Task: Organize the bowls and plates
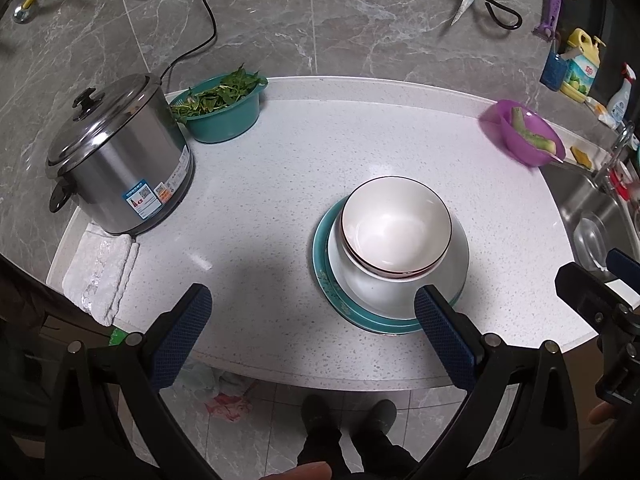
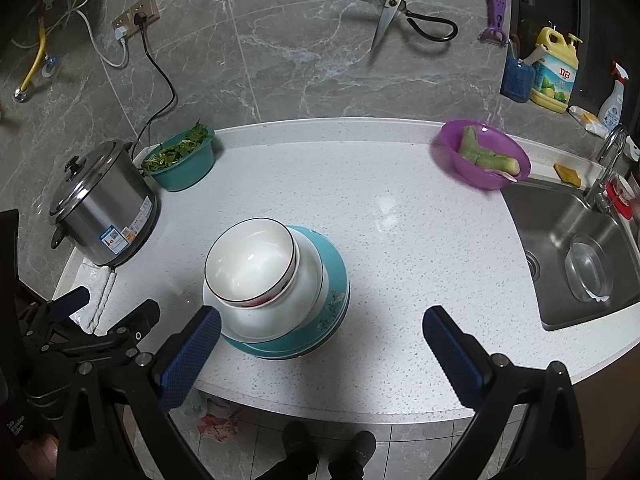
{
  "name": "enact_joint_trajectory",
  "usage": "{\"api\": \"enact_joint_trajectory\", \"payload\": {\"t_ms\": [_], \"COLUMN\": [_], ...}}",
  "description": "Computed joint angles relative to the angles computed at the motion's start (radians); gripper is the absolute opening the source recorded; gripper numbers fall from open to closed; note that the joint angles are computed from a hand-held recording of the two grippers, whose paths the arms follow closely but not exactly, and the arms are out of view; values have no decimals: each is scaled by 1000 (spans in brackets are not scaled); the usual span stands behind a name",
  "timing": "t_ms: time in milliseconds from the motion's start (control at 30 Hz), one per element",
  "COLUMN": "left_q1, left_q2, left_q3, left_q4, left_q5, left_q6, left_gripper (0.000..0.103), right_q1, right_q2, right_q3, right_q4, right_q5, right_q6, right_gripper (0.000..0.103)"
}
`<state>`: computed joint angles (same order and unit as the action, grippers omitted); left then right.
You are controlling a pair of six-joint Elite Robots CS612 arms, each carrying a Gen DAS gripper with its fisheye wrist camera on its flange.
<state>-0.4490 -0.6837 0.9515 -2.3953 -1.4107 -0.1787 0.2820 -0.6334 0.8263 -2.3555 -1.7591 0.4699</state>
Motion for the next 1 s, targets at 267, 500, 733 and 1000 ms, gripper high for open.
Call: {"api": "enact_joint_trajectory", "payload": {"t_ms": [267, 500, 733, 1000], "left_q1": [-2, -2, -1, 3], "left_q2": [3, 5, 7, 16], "left_q3": [-4, -8, -14, -28], "left_q4": [2, 0, 4, 6], "left_q5": [7, 10, 8, -3], "left_q6": [0, 5, 7, 16], "left_gripper": [103, 103, 103, 103], "right_q1": [0, -1, -1, -2], "right_q2": [2, 4, 7, 8], "right_q3": [-3, -7, -11, -12], "right_q4": [3, 5, 9, 10], "right_q5": [-2, -1, -3, -3], "right_q6": [0, -3, -7, -8], "right_gripper": [103, 103, 103, 103]}}
